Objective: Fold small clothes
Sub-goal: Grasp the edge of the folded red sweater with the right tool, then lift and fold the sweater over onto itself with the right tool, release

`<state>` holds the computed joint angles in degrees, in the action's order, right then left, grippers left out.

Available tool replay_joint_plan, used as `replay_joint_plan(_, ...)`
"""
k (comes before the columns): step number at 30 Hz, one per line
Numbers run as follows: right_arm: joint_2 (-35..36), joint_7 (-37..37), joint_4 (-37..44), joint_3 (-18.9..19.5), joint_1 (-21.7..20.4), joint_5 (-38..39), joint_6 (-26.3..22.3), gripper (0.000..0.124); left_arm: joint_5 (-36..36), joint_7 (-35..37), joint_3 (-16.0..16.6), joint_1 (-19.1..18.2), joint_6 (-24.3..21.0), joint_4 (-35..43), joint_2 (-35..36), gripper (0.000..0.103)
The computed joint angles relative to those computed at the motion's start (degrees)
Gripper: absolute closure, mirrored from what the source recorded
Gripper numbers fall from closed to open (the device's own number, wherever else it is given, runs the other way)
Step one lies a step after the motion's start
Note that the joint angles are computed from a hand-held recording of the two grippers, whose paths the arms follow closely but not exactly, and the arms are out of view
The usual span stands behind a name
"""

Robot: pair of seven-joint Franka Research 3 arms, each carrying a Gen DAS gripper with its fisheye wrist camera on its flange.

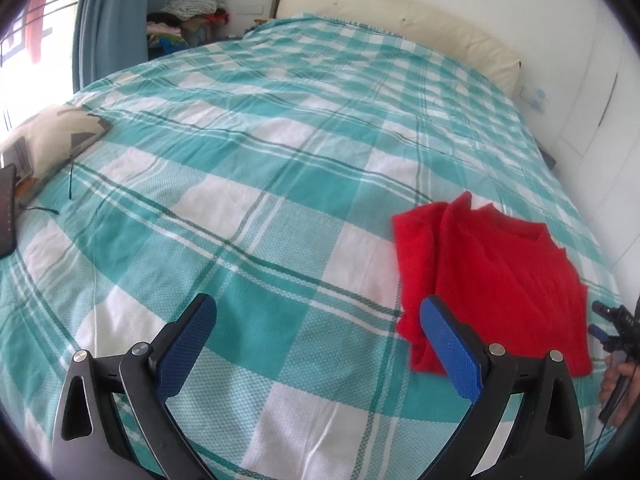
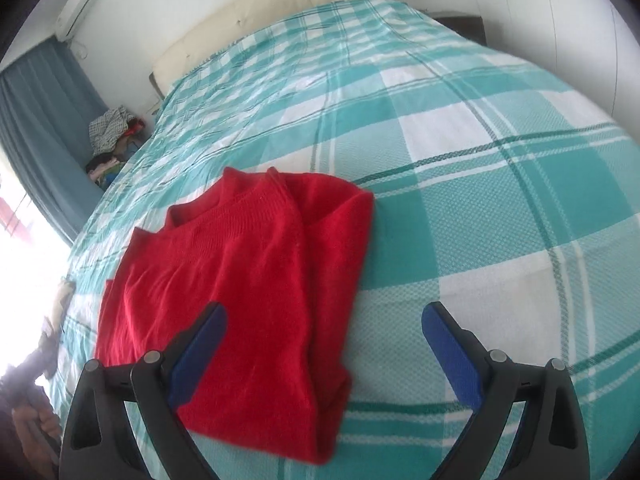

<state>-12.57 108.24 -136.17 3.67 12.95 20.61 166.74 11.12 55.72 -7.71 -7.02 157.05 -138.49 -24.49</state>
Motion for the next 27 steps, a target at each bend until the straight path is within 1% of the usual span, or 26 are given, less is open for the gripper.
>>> replay_joint_plan(1,1.7,-2.9,0.8,-2.5,2.8,6.4,0.8,0.028,-0.4,0.5,0.5,-0.3,-0.2,0.1,0.1,0.001)
replay_joint_plan(2,2.9,-5.9,1.4,-4.0,4.7,12.2,1.8,0.028,-1.2,1.0,1.0,-0.6,-0.3,0.2,0.2,0.001)
replay_joint_plan(3,3.9,-8.6,2.0,-4.5,5.8,16.2,2.7,0.029,-2.2,1.7,1.7,-1.1,-0.3,0.0,0.1,0.001)
replay_joint_plan(4,4.9,-9.5,3.2,-4.1,5.5,16.4,2.1,0.036,-3.2,2.5,2.4,-1.6,-0.3,0.0,0.1,0.001)
replay_joint_plan(5,5.6,-10.2,4.3,-3.6,5.0,15.7,0.3,0.042,-4.2,3.2,2.9,-1.9,-0.4,0.0,0.0,0.001)
replay_joint_plan(6,6.1,-11.6,5.4,-2.7,4.2,15.1,-1.9,0.053,-5.0,3.8,3.3,-2.1,-0.6,-0.1,-0.2,0.001)
replay_joint_plan(7,6.7,-12.8,6.8,-3.7,5.4,14.0,-4.5,0.059,-5.7,4.1,3.5,-2.1,-0.7,-0.3,-0.6,0.001)
replay_joint_plan(8,7.4,-10.6,8.5,-3.0,4.6,8.8,-8.5,0.078,-6.4,4.4,3.7,-2.2,-0.6,-0.7,-1.0,0.001)
replay_joint_plan(9,7.8,-4.5,9.9,-0.4,1.9,-0.4,-11.9,0.108,-7.1,4.8,4.0,-2.4,-0.4,-0.9,-1.4,0.001)
replay_joint_plan(10,7.9,-0.6,11.1,0.5,1.2,-5.6,-13.6,0.110,-7.6,5.1,4.1,-2.4,-0.3,-1.2,-1.8,0.001)
replay_joint_plan(12,7.6,6.3,13.3,1.5,0.9,-12.3,-15.3,0.111,-8.3,5.4,4.3,-2.2,-0.4,-1.4,-2.2,0.001)
replay_joint_plan(14,8.2,7.5,17.2,2.1,1.9,-12.8,-16.5,0.111,-9.6,6.2,5.0,-2.6,-0.4,-1.4,-2.5,0.001)
replay_joint_plan(17,12.6,9.0,27.7,3.4,4.3,-14.5,-21.3,0.112,-12.1,7.9,6.4,-3.4,0.0,-1.5,-2.9,0.001)
replay_joint_plan(20,20.2,10.7,39.8,4.3,8.1,-16.2,-25.0,0.112,-12.9,7.7,6.3,-2.4,0.4,-2.1,-3.5,0.001)
replay_joint_plan(23,29.3,12.6,51.5,4.0,13.2,-19.8,-27.6,0.112,-12.4,6.5,5.9,-0.8,0.4,-2.8,-3.9,0.001)
replay_joint_plan(25,35.6,13.2,59.1,3.1,16.8,-21.9,-29.6,0.112,-13.2,6.9,6.8,-1.2,0.1,-2.8,-3.9,0.001)
replay_joint_plan(27,40.9,15.0,64.9,0.9,20.8,-25.9,-31.3,0.112,-14.0,7.4,7.4,-1.2,-0.2,-2.9,-3.9,0.001)
